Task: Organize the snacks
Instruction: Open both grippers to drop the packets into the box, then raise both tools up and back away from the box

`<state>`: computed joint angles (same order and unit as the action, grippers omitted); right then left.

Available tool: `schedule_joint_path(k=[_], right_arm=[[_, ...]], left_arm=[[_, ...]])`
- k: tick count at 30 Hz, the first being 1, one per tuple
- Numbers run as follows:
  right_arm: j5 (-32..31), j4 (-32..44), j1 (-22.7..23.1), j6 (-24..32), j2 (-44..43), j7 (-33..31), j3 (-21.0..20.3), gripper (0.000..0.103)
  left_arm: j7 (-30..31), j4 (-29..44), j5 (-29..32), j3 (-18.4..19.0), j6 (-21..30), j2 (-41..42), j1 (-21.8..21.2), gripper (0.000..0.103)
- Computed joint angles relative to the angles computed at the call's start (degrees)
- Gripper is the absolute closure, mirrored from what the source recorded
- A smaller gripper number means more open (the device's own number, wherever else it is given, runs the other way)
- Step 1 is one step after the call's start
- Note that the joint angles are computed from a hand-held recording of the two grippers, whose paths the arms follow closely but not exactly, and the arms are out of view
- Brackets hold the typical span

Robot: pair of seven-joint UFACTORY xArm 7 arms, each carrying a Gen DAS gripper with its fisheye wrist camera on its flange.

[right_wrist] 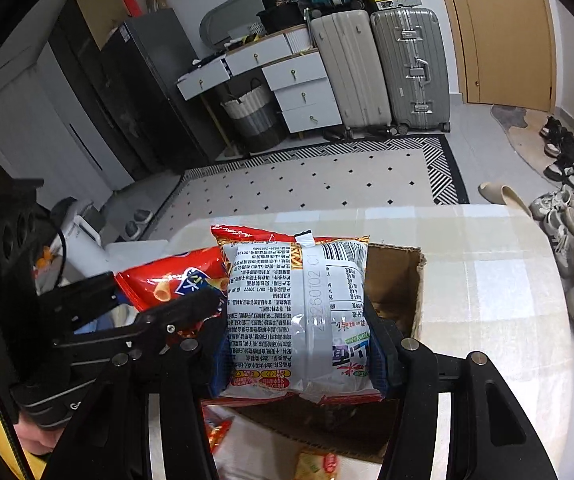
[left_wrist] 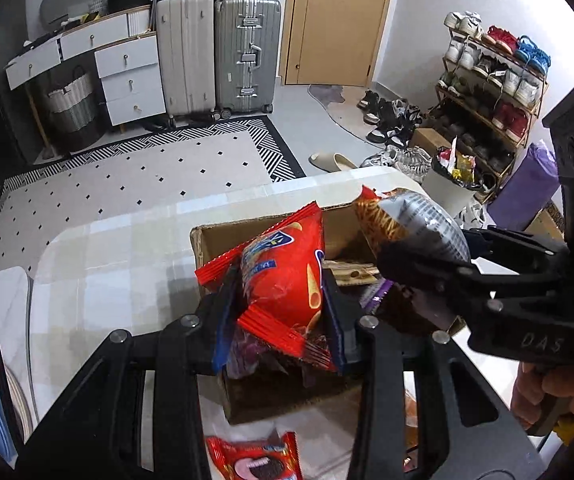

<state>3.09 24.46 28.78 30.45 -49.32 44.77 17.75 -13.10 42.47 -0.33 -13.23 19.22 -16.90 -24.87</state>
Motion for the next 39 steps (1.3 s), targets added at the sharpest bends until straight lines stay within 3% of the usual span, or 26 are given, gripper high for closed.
schedule_joint_path(k=[8,11,17,22,26,31,34,36,38,39], right_arm=[[0.1,-1.7,-0.2,-1.5,1.8,-0.1,-0.5,0.048],[0.0,-2.3,0.0,-1.8,2.2,0.5,-0.2,0.048],[-0.8,-2.7,-0.6,-2.3,3.1,1.8,0.3,0.047],[-1.0,-2.8,0.1,-1.3,2.8,2.4,0.3,0.042],[-1.1,-3.4,0.3,-1.1,0.8,3.8,1.1,0.036],[-2.7,-3.0,0.0,0.5,-0.7,3.9,1.7,0.036],[-2.4,-3.3,0.4,1.0,-2.2,4.1,1.2,0.036],[-2.5,-3.2,0.2,1.4,-2.9,4.1,1.1,0.036],[-2.3,-3.2,0.3,2.1,-3.8,4.1,1.0,0.036],[-2.2,-3.3,0.4,2.5,-4.2,4.1,1.0,0.036]], left_arm=[[-3.8,3.5,4.3,-1.6,-2.3,7.1,1.1,0.068],[-8.0,2.9,8.4,-2.7,-2.9,7.4,1.9,0.068],[-7.9,2.6,8.3,-1.4,-3.3,8.5,0.7,0.067],[-12.7,3.2,14.1,-2.6,-3.4,9.3,2.2,0.067],[-10.8,3.1,10.8,-1.6,-3.5,9.3,0.5,0.067],[-11.4,2.7,11.0,-1.9,-3.4,8.5,0.4,0.067],[-8.7,2.6,7.8,-1.1,-2.1,7.8,-0.6,0.064],[-10.4,2.2,9.7,-2.0,-2.2,6.9,0.3,0.064],[-11.5,1.9,11.0,-2.5,-1.5,5.9,0.9,0.060],[-11.8,1.7,11.1,-2.5,-1.3,5.3,0.9,0.051]])
